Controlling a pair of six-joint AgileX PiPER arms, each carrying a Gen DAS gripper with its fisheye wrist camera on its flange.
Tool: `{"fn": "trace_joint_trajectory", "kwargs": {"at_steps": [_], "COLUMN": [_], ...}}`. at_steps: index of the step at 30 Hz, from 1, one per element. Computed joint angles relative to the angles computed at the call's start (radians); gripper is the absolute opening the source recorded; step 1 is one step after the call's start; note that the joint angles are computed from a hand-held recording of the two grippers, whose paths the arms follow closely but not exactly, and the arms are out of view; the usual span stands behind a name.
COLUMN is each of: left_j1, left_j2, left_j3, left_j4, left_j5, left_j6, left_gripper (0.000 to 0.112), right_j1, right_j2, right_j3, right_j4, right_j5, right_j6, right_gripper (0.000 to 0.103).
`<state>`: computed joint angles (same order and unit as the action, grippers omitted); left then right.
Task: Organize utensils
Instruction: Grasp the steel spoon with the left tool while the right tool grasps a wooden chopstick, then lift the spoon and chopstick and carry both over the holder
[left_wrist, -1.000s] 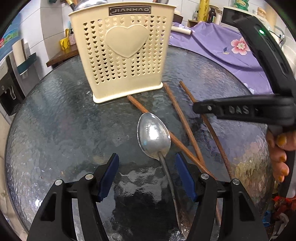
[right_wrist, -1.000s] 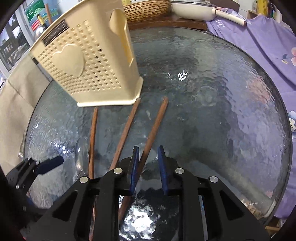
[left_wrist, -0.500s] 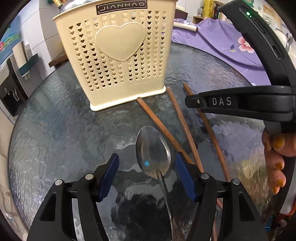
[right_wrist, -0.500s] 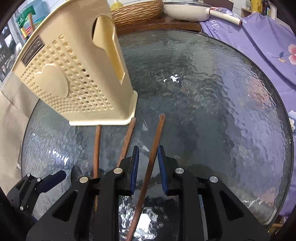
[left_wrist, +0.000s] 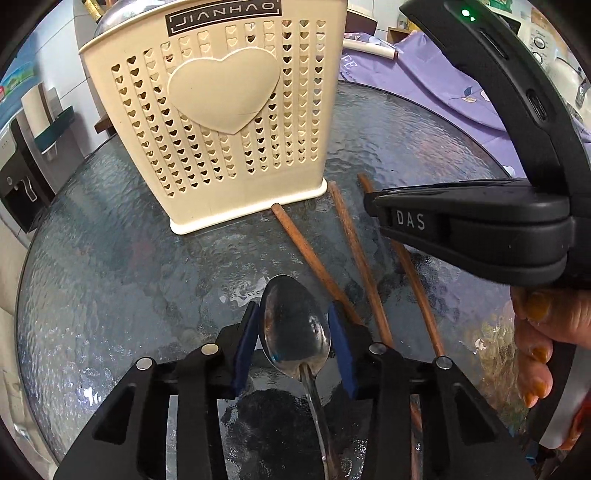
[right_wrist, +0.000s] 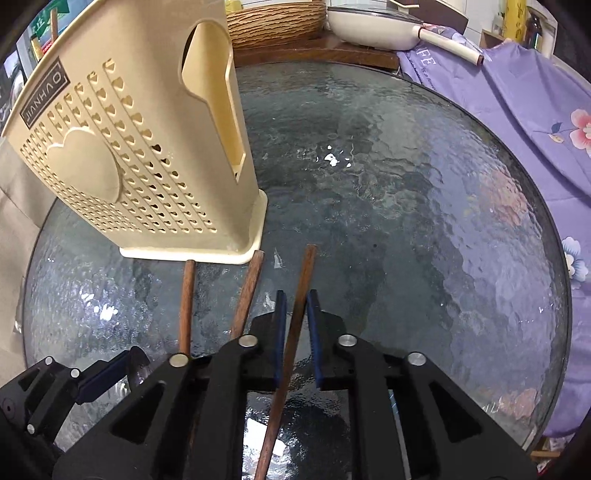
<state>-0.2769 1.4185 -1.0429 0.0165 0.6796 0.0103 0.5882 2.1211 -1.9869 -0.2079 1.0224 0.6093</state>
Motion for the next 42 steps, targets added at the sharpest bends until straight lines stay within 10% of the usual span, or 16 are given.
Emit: {"fn": "trace_joint_trajectory", "kwargs": {"at_steps": [16, 28, 42], "left_j1": [0.08, 0.269, 0.291], "left_j2": [-0.009, -0.204, -0.274], "left_j3": [-0.028, -0.043, -0.072], "left_j4": [-0.176, -0.498, -0.534], "left_j5": [-0.012, 0.06, 0.1], "left_j6": [0.168, 0.471, 0.492], "left_gripper": [0.037, 0.037, 0.037], "right_j1": [-0.01, 0.099, 0.156], "right_j2": [-0.117, -0.445, -0.583], "right_j3": [0.219, 0.5, 0.533], "right_j4": [0.02, -0.263, -0.277], "right_j5": [-0.17, -0.356, -0.368], "right_j6": [0.011, 0.207, 0.187], "right_gripper": [0.008, 0.008, 0.008]}}
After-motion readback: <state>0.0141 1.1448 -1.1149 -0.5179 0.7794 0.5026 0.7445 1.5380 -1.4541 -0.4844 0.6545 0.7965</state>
